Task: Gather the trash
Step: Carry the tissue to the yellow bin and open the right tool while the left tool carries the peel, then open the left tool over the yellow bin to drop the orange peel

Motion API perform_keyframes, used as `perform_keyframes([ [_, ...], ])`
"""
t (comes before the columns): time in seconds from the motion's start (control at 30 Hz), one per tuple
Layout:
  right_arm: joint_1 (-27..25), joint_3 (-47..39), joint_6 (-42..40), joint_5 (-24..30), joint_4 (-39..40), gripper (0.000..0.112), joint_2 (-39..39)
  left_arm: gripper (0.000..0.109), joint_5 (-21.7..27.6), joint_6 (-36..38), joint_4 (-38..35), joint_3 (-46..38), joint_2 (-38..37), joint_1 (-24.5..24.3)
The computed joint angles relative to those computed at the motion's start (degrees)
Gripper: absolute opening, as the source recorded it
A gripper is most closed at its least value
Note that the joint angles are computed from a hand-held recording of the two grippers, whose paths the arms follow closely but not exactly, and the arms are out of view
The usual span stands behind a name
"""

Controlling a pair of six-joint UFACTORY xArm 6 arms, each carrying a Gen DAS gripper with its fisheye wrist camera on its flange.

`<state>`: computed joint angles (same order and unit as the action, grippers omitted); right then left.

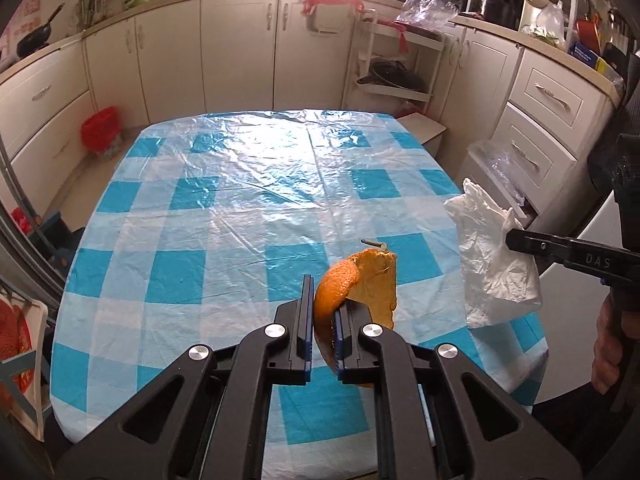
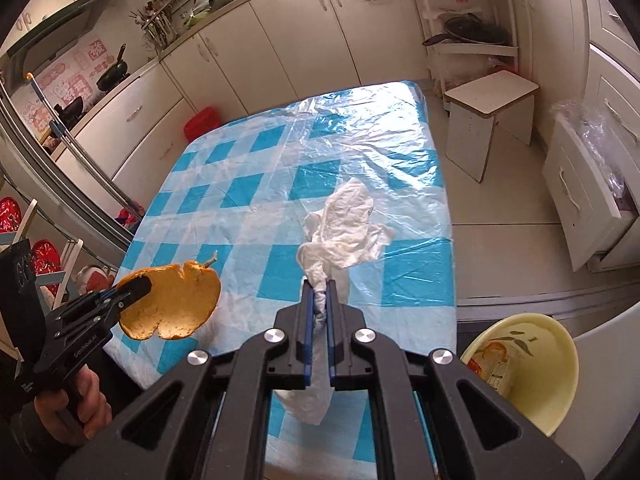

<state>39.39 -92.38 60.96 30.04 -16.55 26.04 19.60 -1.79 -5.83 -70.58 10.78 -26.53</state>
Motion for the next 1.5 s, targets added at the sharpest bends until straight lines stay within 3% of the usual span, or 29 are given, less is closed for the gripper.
perform_keyframes([
  [0.33,-1.2,7.2,7.5,1.5,-9.1,0.006,-6.7,0.008,1.0,0.7,-0.4,-3.5,0.6,-3.2],
  [0.5,-2.1,10.1,5.6,11.4,-10.5,0.006,-11.5,0.008,2.2,3.4,-3.6,-7.6,2.5,-6.1],
  [0.67,-4.5,16.4,-1.9,18.2,-3.3,0.007,-15.2,0.008,3.5,5.5,-6.1,-13.0,6.4,-10.5],
  [0.87,-8.9,25.0,-9.5,15.2,12.6,0.009,-14.3,0.008,6.6,5.3,-5.5,-21.0,13.4,-15.6],
  [0.9,-9.3,24.9,-10.6,16.9,14.2,0.012,-13.4,0.008,7.4,5.3,-5.5,-22.4,14.6,-16.2],
  [0.93,-9.6,24.2,-10.7,19.2,14.6,0.025,-12.5,0.008,7.9,5.3,-5.5,-23.3,15.6,-16.8],
  [0.97,-9.9,24.0,-9.5,20.5,13.6,0.045,-12.3,0.008,8.6,5.3,-5.5,-24.4,16.6,-17.3],
  [1.03,-10.2,25.2,-4.7,20.1,9.7,0.053,-13.9,0.008,9.6,5.3,-5.5,-26.0,18.4,-18.3],
  [1.2,-10.4,28.2,7.1,17.7,-0.1,0.057,-19.5,0.008,11.7,4.9,-4.6,-29.5,22.2,-20.6],
  [1.27,-10.3,29.1,12.7,16.5,-4.7,0.065,-21.6,0.008,13.3,4.1,-3.7,-32.3,24.7,-21.6],
  [1.4,-10.4,31.5,24.2,14.5,-16.2,0.072,-26.1,0.009,20.8,3.1,-2.0,-42.7,32.3,-23.2],
  [1.5,-11.3,32.8,28.7,12.6,-19.8,0.072,-27.7,0.023,26.6,2.4,-1.0,-50.4,37.4,-24.1],
])
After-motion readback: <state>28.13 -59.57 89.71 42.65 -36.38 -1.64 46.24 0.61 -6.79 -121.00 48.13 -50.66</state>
